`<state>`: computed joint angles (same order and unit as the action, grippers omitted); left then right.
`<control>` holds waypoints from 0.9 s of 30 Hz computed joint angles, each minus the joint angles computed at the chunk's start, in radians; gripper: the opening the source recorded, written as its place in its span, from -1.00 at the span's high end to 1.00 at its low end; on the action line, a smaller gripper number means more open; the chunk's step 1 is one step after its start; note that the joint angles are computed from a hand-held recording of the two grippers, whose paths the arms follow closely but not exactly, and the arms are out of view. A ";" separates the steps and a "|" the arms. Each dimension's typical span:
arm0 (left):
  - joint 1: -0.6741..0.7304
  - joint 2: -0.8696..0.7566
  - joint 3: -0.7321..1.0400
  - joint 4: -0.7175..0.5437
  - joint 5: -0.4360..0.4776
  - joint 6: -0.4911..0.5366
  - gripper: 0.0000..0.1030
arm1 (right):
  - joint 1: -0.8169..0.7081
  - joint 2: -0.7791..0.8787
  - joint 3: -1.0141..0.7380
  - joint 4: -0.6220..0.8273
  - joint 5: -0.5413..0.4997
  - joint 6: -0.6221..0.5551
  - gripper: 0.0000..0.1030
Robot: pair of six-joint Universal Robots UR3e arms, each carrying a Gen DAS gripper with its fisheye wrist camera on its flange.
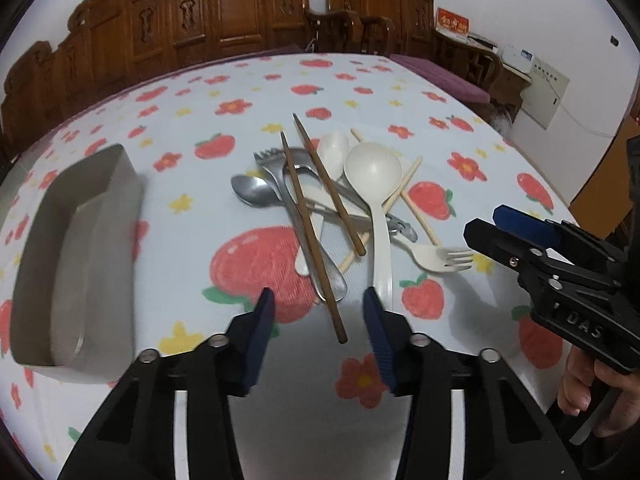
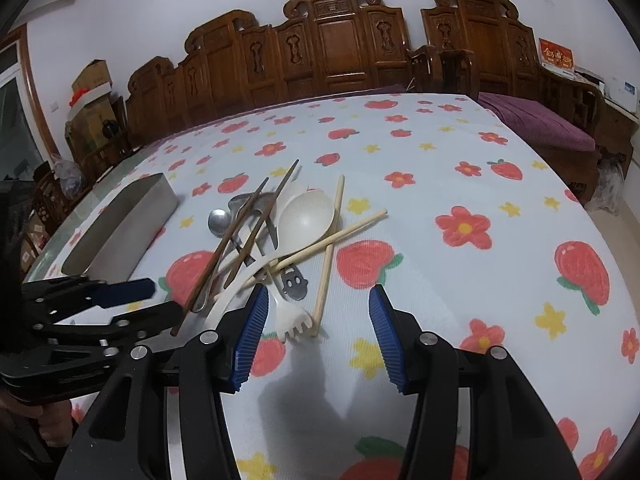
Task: Organize utensils
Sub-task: 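Move the left tool to the pile and close it on a wooden chopstick, then carry the chopstick to the metal tray with the left tool while the right tool grasps a white plastic spoon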
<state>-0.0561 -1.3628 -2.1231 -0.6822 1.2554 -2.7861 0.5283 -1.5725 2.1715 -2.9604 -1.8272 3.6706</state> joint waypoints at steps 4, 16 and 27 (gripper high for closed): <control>-0.007 -0.027 0.006 0.008 0.003 -0.015 0.54 | 0.008 0.003 -0.001 0.002 -0.001 0.003 -0.06; -0.019 -0.052 0.011 -0.008 0.015 -0.006 0.91 | 0.020 0.015 -0.009 0.014 -0.009 -0.005 -0.07; 0.148 0.174 -0.079 -0.139 -0.127 0.116 0.92 | 0.045 0.038 -0.059 0.033 0.011 0.002 -0.03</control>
